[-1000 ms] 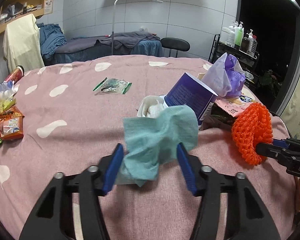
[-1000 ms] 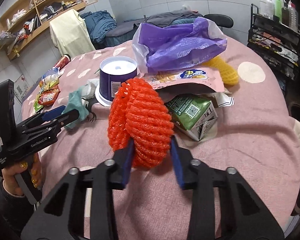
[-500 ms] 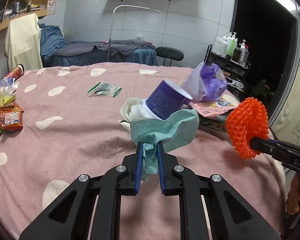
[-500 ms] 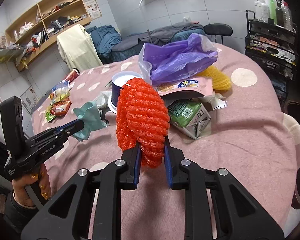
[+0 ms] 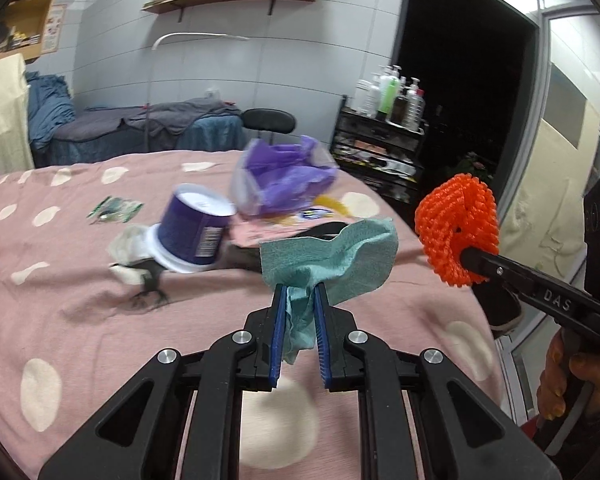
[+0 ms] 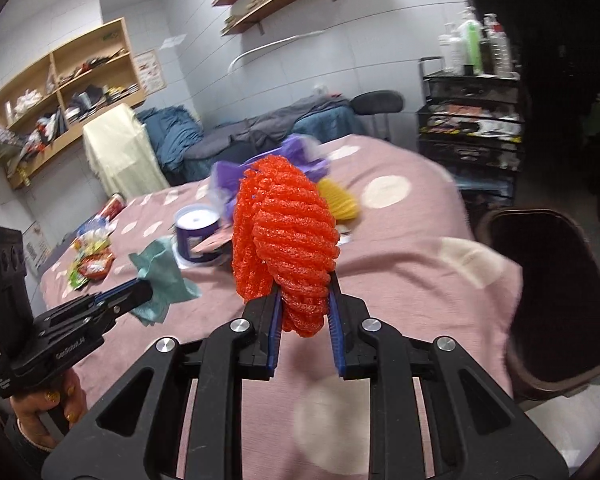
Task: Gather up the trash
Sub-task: 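Carry the teal cloth and orange net to the brown bin and release both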
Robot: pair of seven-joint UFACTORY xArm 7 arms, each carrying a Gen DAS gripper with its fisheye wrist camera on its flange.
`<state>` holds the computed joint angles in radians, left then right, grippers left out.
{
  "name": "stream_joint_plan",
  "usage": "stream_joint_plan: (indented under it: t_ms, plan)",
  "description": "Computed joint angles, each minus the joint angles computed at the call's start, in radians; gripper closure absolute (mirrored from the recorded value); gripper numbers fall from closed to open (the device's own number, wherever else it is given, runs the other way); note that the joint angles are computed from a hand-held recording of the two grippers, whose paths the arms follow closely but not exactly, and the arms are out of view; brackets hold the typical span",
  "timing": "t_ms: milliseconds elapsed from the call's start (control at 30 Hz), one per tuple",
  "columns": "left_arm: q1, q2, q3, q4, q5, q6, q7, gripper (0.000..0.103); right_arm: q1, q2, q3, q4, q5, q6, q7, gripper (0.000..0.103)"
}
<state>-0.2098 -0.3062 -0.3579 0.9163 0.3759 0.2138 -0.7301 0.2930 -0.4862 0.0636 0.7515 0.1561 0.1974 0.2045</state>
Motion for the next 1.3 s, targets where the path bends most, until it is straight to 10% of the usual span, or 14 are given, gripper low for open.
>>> stream_joint_plan:
  t_ms: [400,733,900,1300]
  plan:
    - [-0.159,0.219,0.020,0.202,0.021,-0.032,0.083,0.089,-0.349,-0.104,-0.001,-0.092,-0.152,0.056,0.143,0.082]
    - [-0.300,0.354,0.081,0.347,-0.113,0.011,0.255,0.089,-0.426,0.018,-0.066,-0.087,-0.171,0.096,0.171,0.081]
    - [-0.340,0.420,0.087,0.418,-0.216,0.050,0.355,0.089,-0.442,0.057,-0.066,-0.098,-0.167,0.086,0.212,0.033]
    - [-0.424,0.604,0.107,0.669,-0.273,0.189,0.456,0.089,-0.587,-0.132,0.010,-0.222,-0.270,0.075,0.381,0.024]
